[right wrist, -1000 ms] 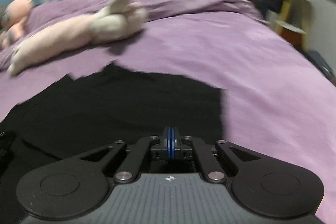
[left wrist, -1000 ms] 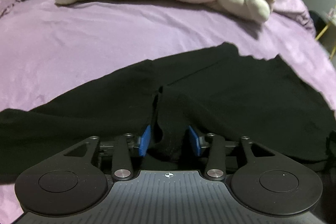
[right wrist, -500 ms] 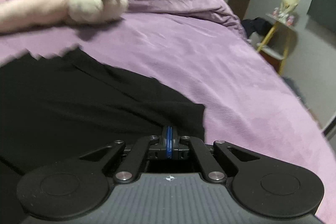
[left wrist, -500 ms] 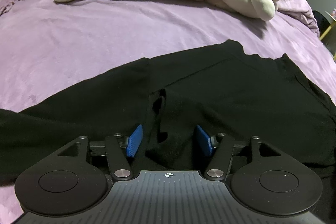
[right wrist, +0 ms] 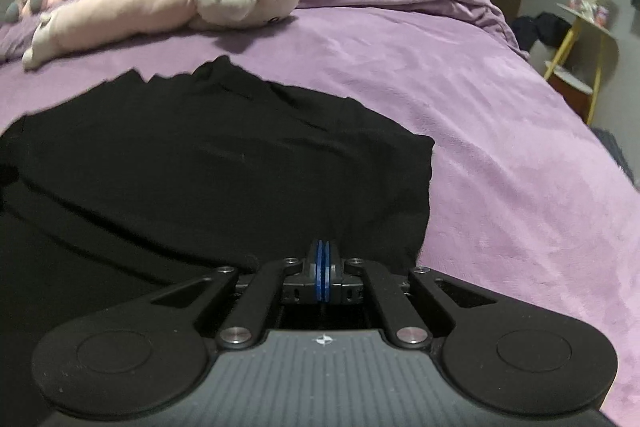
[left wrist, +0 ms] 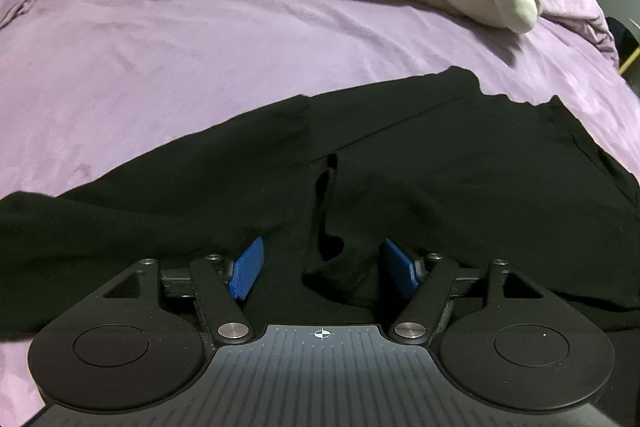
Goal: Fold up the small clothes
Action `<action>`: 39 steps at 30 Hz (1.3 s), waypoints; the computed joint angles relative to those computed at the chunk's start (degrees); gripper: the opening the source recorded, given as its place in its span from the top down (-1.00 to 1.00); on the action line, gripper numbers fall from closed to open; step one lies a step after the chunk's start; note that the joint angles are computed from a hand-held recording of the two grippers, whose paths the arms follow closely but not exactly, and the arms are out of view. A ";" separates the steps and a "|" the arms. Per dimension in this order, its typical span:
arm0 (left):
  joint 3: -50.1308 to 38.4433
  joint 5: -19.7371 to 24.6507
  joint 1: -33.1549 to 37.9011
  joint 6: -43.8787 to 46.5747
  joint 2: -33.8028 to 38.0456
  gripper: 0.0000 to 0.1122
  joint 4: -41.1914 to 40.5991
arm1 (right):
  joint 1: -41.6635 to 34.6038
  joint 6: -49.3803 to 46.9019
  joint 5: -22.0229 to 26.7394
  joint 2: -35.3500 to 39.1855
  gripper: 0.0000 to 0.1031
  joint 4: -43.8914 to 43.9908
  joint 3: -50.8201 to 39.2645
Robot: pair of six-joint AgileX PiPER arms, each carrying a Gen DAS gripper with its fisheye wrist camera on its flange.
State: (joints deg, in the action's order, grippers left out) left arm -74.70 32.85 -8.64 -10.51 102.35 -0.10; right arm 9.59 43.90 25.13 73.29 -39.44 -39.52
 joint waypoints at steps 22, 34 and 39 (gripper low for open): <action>23.48 14.95 44.34 42.78 -26.15 -0.38 -45.18 | 46.27 38.47 39.36 -31.14 0.37 -0.58 6.79; 17.13 18.16 71.71 43.23 -6.65 0.15 -61.50 | 49.15 43.23 36.94 -28.89 0.39 0.48 4.52; 15.50 20.51 75.87 37.03 1.13 0.73 -70.68 | 45.04 41.85 32.24 -30.30 0.40 3.48 6.08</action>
State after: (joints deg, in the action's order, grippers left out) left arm -59.20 53.35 67.24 26.52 103.48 -70.78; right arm 54.62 85.75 57.37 42.99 -35.96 -33.44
